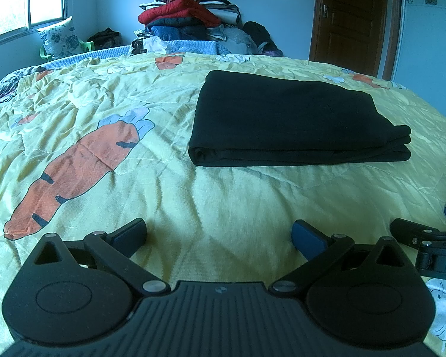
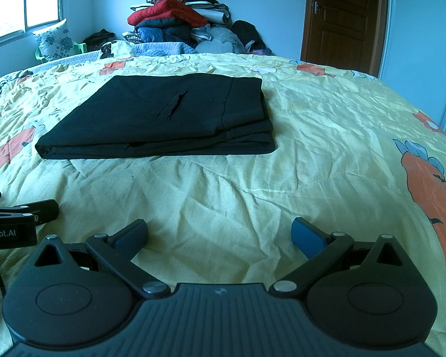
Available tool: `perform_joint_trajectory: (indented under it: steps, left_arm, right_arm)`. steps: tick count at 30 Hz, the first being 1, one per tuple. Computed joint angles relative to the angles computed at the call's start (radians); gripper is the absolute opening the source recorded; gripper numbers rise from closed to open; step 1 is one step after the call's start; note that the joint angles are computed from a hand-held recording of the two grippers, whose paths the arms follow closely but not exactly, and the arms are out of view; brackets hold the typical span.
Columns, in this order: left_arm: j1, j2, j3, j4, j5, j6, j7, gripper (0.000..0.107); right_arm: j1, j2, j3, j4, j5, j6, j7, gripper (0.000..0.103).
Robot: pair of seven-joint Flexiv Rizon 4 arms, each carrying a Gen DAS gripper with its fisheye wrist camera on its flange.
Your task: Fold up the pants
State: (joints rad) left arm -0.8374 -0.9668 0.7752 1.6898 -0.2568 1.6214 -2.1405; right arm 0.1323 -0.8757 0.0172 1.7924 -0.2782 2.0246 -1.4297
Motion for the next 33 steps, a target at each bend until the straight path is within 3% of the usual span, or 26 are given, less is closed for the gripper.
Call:
perform_joint_trajectory:
  steps: [33]
  left_arm:
    - [0.001, 0.001, 0.001, -0.003, 0.012, -0.003, -0.01, 0.103]
  right_arm:
    - [0.0, 0.0, 0.001, -0.001, 0.003, -0.001, -0.003, 0.103]
